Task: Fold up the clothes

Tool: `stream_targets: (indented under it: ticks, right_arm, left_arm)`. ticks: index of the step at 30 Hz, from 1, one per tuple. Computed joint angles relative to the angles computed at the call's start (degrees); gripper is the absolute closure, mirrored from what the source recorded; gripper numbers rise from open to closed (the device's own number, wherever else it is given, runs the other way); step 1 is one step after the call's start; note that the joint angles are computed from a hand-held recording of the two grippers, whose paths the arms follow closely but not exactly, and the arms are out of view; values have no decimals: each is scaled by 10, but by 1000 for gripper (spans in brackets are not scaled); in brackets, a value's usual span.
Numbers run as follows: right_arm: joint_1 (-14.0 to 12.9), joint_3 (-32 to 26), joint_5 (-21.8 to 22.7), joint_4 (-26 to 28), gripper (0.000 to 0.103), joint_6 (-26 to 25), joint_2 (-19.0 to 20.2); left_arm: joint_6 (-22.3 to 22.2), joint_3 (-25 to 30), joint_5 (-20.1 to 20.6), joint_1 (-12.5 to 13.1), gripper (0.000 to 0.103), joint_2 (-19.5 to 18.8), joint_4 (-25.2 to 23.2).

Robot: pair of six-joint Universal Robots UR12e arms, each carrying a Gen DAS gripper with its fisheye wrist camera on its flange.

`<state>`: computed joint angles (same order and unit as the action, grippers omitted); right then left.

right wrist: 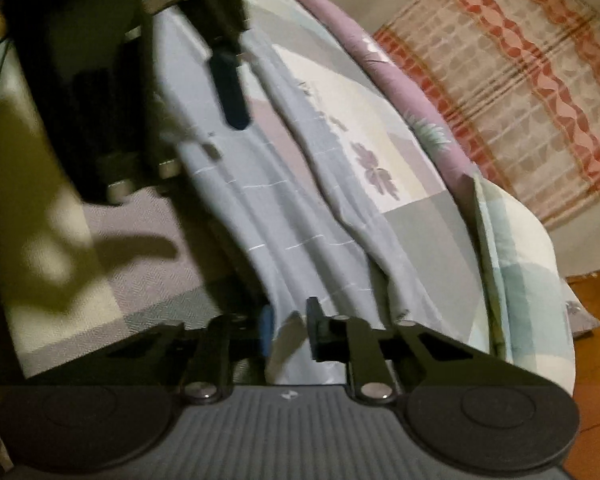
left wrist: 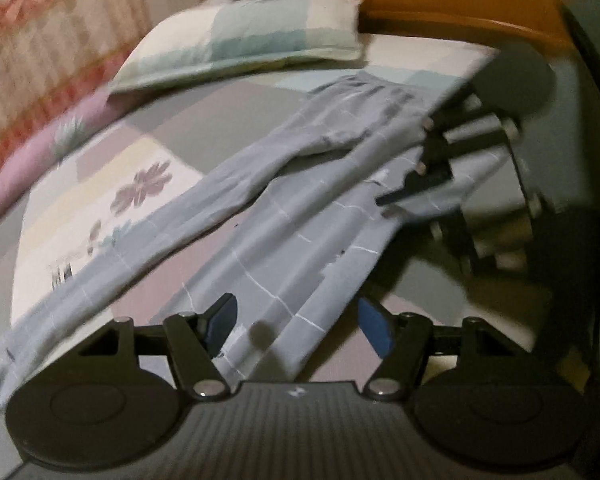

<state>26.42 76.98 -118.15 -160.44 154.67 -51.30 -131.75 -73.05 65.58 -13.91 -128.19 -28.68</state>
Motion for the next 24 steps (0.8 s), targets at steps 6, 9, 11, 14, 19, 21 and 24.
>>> stream_targets:
  ticks: [6,9,11,14,19,21,24]
  right_arm:
    - [-21,8,109,66,97,91,-35]
    - [-33,12,168,98,98,127,-49]
    - [-41,18,202,111,99,143,-56]
    - [-47,27,238,128,100,160,-66]
    - [-49,34,276,172,99,161,-74]
    - [-48,37,277,182,97,172,-73]
    - [-51,51,276,165,87,219,-83]
  left_arm:
    - [92,-36,14,-6,59,9,67]
    - [93,-28,8,-6,95,10,29]
    - [87,-24,0,-4,99,12,1]
    - [89,-21,-14,-1,102,20,-58]
    - [109,-20,-15,1,101,31,-146]
    - [105,-27,-10,0,97,33,-142]
    - [87,-33,-7,3,90,39,-135]
